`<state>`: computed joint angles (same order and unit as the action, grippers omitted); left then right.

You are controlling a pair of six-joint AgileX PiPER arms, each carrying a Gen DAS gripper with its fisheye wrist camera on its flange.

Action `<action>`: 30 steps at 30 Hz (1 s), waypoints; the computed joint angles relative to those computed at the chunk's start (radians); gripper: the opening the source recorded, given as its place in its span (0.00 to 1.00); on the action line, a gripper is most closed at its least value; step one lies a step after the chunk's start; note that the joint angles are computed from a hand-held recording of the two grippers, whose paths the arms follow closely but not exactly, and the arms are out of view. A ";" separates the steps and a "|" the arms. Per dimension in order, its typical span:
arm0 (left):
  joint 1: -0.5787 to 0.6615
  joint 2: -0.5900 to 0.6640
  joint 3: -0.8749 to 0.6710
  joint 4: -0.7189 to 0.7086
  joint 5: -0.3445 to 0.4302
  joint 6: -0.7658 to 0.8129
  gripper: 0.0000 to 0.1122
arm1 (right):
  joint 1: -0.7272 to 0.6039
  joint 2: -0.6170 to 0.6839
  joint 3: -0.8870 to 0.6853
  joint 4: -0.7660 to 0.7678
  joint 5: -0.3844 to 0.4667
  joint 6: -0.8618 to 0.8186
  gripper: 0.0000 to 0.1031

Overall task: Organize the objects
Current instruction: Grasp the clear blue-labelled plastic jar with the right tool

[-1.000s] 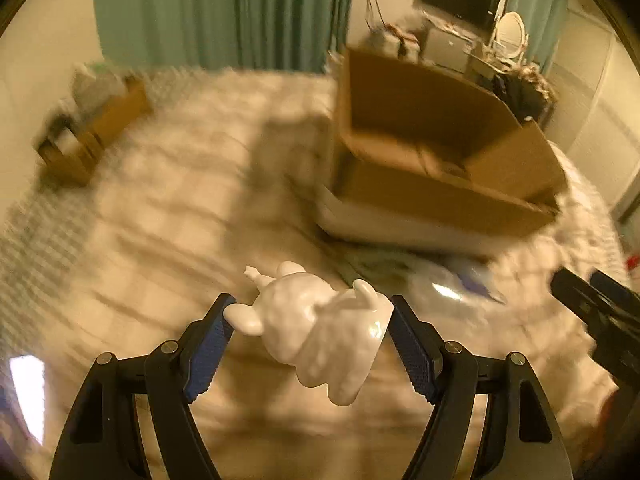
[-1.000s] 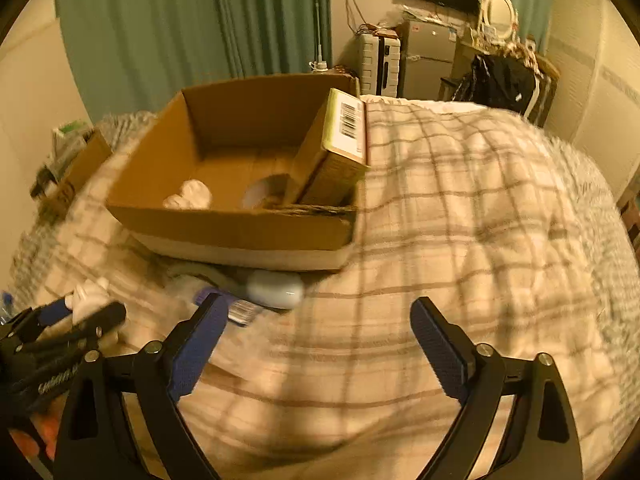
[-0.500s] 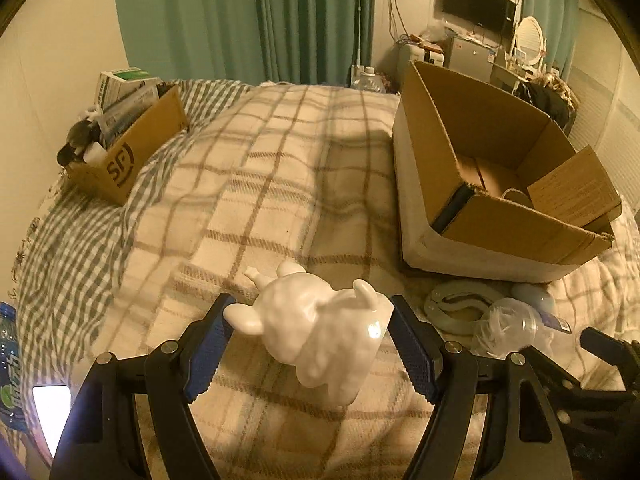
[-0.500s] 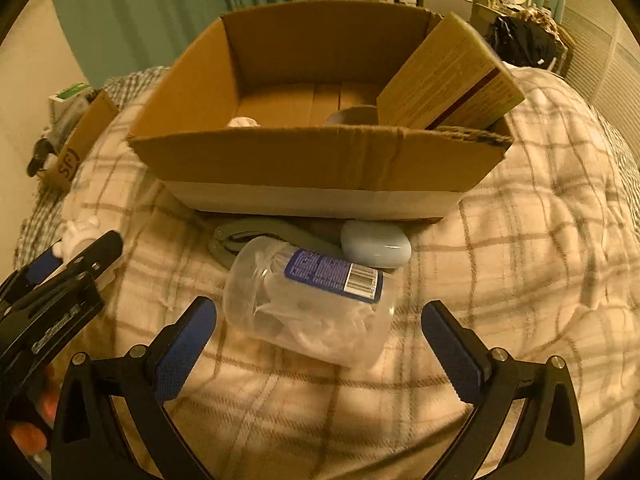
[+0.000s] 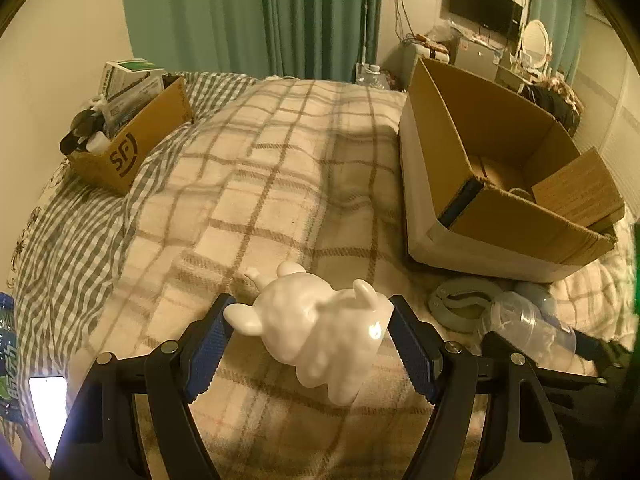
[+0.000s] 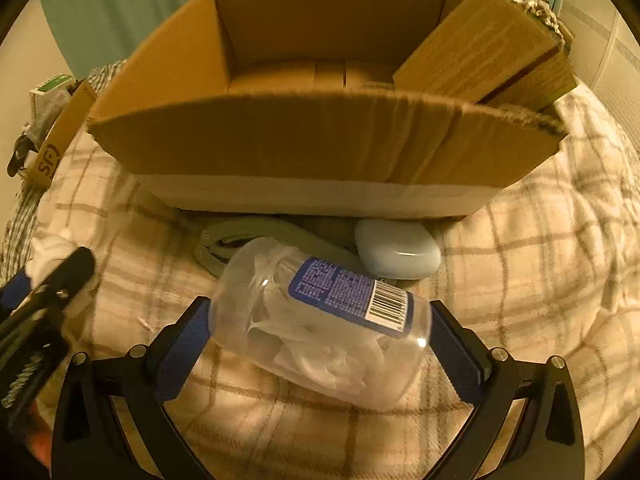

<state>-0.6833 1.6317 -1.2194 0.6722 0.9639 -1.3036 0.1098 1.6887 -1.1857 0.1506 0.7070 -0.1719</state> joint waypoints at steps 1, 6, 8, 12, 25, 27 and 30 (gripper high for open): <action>-0.001 -0.003 0.000 0.000 0.004 -0.001 0.70 | 0.000 0.008 -0.002 0.003 -0.002 -0.008 0.99; -0.011 -0.002 -0.013 -0.012 0.025 0.013 0.70 | -0.038 0.013 -0.003 0.084 0.028 -0.112 0.98; -0.021 0.002 -0.029 -0.015 0.047 0.022 0.70 | -0.064 -0.009 0.008 0.135 0.044 -0.175 0.97; -0.046 -0.009 -0.044 -0.011 0.082 0.022 0.70 | -0.137 -0.088 0.042 0.244 0.070 -0.317 0.96; -0.113 -0.020 -0.148 -0.043 0.159 0.082 0.70 | -0.315 -0.252 -0.047 0.427 0.200 -0.555 0.93; -0.117 -0.013 -0.187 -0.046 0.166 0.107 0.70 | -0.304 -0.247 -0.086 0.433 0.208 -0.549 0.93; -0.114 0.006 -0.263 -0.062 0.170 0.162 0.70 | -0.319 -0.244 -0.150 0.464 0.246 -0.571 0.92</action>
<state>-0.7970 1.6381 -1.4825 0.6102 1.1336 -1.1418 -0.2088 1.4450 -1.3355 0.6150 0.9530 -0.7433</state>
